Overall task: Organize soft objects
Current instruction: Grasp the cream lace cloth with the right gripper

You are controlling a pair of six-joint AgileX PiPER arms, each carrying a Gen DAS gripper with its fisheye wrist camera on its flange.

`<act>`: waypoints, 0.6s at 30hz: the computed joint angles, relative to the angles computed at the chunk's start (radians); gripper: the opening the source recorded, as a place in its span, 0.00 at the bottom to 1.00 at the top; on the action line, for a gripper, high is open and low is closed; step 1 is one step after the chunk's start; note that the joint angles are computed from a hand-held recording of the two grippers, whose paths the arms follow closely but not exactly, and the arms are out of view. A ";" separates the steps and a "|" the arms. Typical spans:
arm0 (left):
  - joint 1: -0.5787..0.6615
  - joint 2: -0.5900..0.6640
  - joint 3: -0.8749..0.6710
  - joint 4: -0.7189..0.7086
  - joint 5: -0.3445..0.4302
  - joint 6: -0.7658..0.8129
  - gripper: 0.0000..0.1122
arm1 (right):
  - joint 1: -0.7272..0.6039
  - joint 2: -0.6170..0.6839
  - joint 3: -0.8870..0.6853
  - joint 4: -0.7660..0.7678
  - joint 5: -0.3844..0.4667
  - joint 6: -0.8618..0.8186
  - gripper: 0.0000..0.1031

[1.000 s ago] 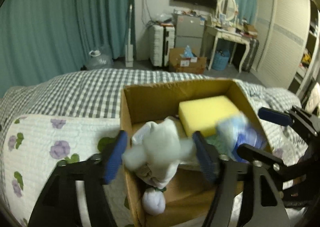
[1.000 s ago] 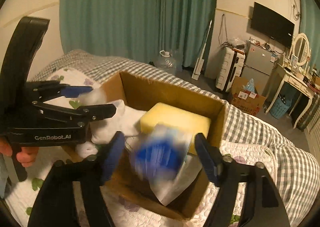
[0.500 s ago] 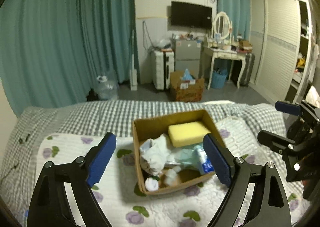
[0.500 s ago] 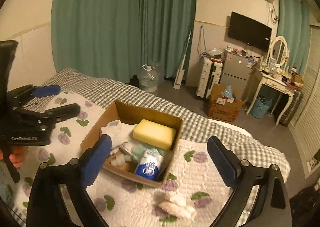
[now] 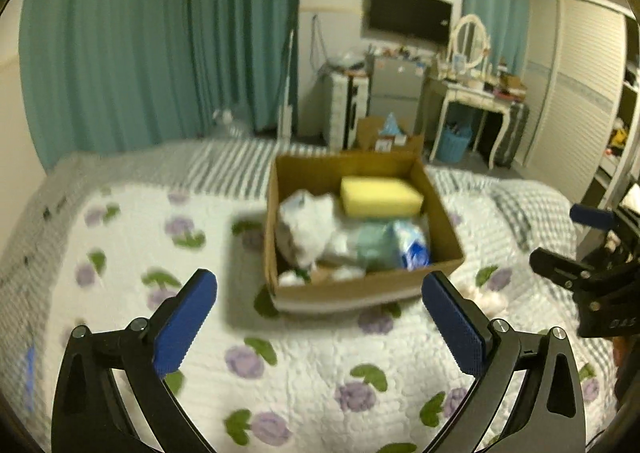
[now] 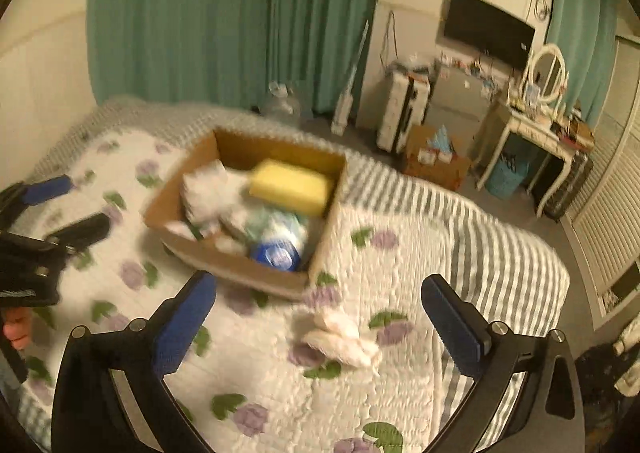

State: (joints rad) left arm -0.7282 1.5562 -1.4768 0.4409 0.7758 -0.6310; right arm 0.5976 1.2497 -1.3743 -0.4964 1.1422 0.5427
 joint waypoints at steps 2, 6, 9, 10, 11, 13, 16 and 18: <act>0.004 0.039 0.013 0.010 -0.016 -0.043 0.92 | -0.062 0.025 0.054 0.036 -0.051 -0.005 1.00; 0.027 0.120 0.057 0.041 -0.092 -0.120 0.92 | -0.175 0.103 0.174 0.100 -0.186 0.002 0.97; 0.044 0.159 0.110 0.060 -0.135 -0.156 0.92 | -0.192 0.171 0.254 0.049 -0.261 0.078 0.93; 0.051 0.168 0.134 0.072 -0.151 -0.173 0.92 | -0.204 0.196 0.293 0.045 -0.303 0.094 0.92; 0.057 0.176 0.151 0.078 -0.159 -0.187 0.92 | -0.211 0.211 0.319 0.038 -0.328 0.111 0.86; 0.087 0.198 0.166 -0.016 -0.168 -0.136 0.92 | -0.211 0.252 0.343 0.004 -0.326 0.155 0.79; 0.108 0.224 0.159 -0.099 -0.151 -0.104 0.92 | -0.191 0.260 0.346 -0.036 -0.315 0.184 0.73; 0.085 0.222 0.162 -0.046 -0.139 -0.144 0.92 | -0.185 0.250 0.357 -0.037 -0.327 0.183 0.46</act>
State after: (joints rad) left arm -0.6428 1.7781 -1.3144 0.3953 0.6366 -0.7752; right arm 0.4128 1.4999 -1.0177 -0.5331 0.8150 0.7259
